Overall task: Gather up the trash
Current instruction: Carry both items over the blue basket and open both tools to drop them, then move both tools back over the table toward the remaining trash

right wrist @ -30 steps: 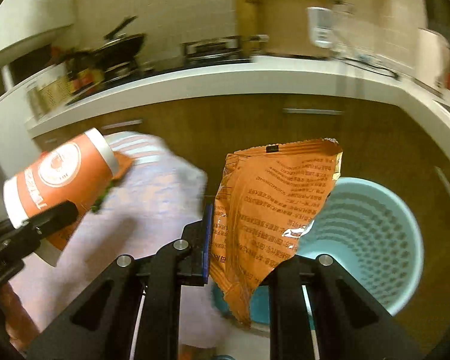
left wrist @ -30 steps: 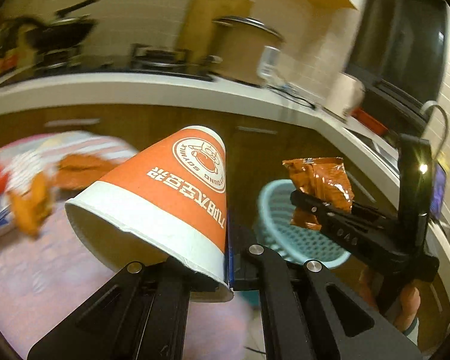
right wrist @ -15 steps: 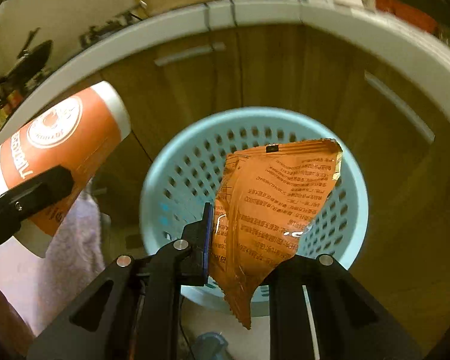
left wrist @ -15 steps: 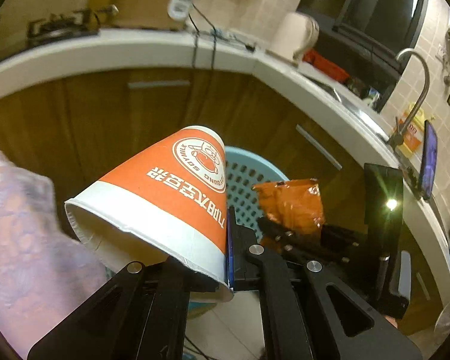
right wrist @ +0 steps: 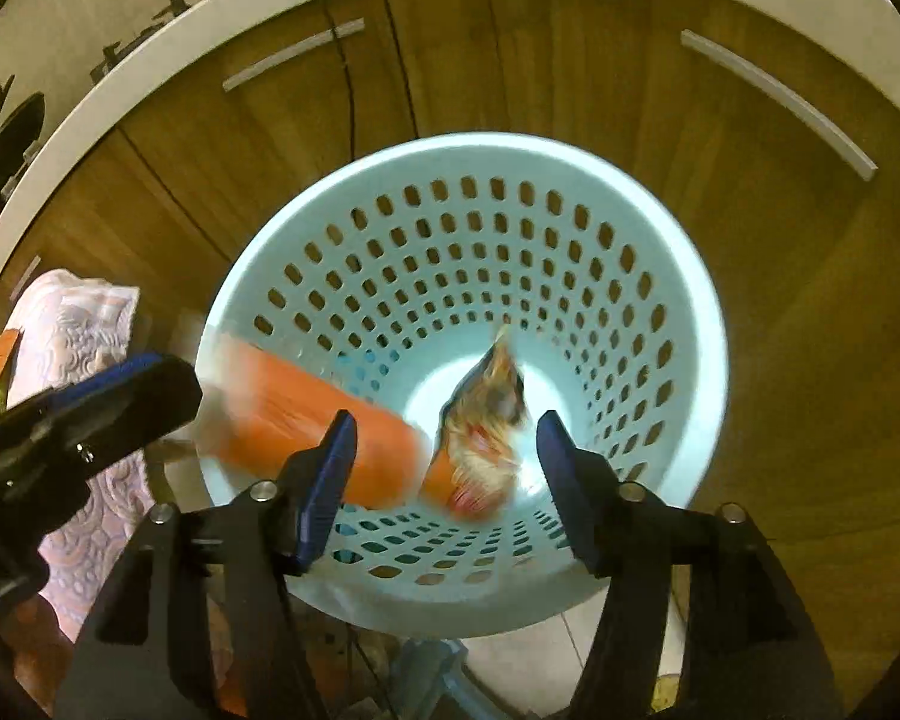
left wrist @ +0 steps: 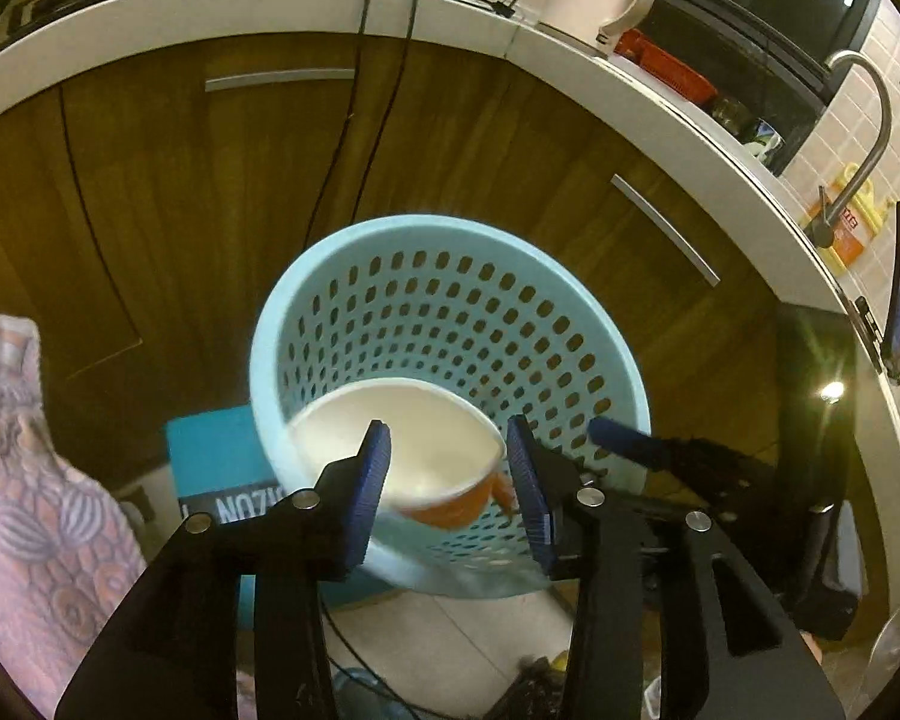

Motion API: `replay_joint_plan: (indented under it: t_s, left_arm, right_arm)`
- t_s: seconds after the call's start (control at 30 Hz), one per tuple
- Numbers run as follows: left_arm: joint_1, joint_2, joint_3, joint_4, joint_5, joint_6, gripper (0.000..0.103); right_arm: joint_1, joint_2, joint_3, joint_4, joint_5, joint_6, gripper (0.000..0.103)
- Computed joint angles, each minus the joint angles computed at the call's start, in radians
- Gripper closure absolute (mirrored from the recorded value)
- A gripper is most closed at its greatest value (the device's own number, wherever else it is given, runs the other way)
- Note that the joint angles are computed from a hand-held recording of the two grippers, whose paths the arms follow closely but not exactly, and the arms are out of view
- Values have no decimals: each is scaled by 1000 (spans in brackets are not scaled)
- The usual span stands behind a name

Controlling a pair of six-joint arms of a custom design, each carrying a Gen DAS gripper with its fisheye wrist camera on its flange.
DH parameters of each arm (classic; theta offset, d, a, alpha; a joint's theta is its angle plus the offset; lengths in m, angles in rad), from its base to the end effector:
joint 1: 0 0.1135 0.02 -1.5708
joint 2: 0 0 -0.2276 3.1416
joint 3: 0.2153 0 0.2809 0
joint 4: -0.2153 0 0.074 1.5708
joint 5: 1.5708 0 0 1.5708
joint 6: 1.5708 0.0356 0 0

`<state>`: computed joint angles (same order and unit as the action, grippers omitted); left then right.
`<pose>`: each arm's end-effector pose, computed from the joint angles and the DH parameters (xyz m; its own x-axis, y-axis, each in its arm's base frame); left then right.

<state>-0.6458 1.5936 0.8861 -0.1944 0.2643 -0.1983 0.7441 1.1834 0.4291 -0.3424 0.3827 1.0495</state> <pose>0.2659 -0.2120 0.1233 -0.7542 0.3302 -0.5676 0.5730 0.7532 -0.3231 0.1738 0.1419 0.0848 -0.7621 0.3919 -0.5155 0.3172 0.9199 0.2304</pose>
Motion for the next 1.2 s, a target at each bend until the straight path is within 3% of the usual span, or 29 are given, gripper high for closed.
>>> replay_joint_plan:
  t_s: [0.23, 0.43, 0.63, 0.83, 0.97, 1.07, 1.1, 1.2]
  left_arm:
    - [49, -114, -85, 4, 16, -9, 63]
    - [127, -425, -246, -45, 3, 4, 63]
    - [369, -865, -382, -267, 79, 59, 63]
    - [755, -1135, -398, -509, 253, 212, 63]
    - [1152, -1119, -354, -622, 448, 408, 63]
    - [1437, -1012, -306, -668, 559, 578, 63]
    - [1501, -970, -290, -667, 574, 617, 63]
    - [1710, -811, -235, -635, 608, 725, 63]
  right_arm:
    - [49, -73, 19, -78, 58, 25, 44]
    - [186, -43, 147, -154, 181, 35, 44]
    - [334, 126, 379, -152, 293, -27, 44]
    - [409, 369, 646, -90, 323, -160, 45]
    - [447, 568, 864, -53, 310, -250, 51]
    - [452, 705, 1016, -36, 276, -306, 64]
    - [455, 746, 1062, -36, 269, -319, 70]
    - [467, 881, 1211, -37, 244, -360, 71]
